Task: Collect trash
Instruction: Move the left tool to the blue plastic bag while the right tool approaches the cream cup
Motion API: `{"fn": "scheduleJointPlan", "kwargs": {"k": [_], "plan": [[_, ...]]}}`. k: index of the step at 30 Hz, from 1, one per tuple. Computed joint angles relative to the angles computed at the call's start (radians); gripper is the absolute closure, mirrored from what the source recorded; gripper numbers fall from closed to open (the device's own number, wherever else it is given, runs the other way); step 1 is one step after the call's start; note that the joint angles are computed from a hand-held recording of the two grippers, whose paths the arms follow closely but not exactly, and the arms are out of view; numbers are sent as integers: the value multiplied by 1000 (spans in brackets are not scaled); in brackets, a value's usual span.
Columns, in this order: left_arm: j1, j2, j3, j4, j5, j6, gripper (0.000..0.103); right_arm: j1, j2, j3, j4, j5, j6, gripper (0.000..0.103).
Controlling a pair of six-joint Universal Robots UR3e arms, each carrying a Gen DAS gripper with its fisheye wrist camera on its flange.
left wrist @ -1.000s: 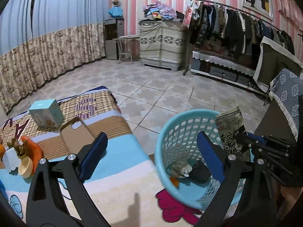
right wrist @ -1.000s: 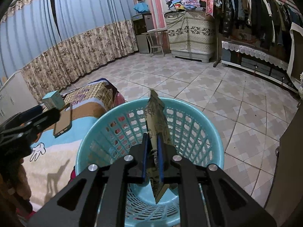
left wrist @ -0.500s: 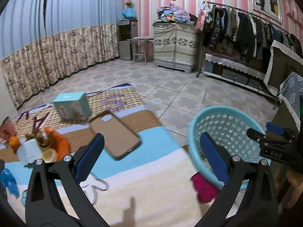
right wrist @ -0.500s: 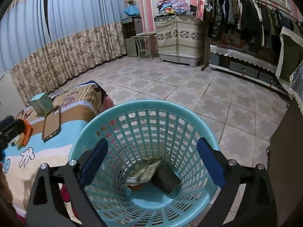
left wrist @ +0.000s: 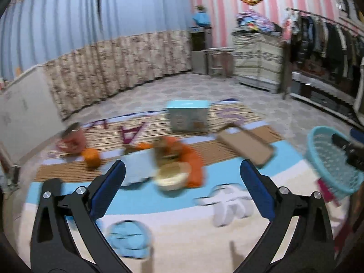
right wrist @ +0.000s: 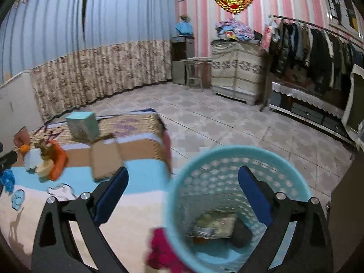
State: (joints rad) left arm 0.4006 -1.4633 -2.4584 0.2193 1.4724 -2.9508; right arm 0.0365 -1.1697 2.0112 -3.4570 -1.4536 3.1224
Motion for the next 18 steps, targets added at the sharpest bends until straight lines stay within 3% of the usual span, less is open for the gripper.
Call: {"fn": "scheduleJointPlan", "kwargs": {"k": [7,10,14,18], "plan": [[414,141,-177,22,-203,147,5,202,107,-220,112,-75,52,8],[579,188,-185,-97,-314,201,5,284,150,-325,165,-134,23,8],[713,183,-180,-169,-394,224,5,353,201,-442,227,-162,43,8],[759,105,-182,-116,-398,232,5,403,272,-580,314,-169,90,8]]}}
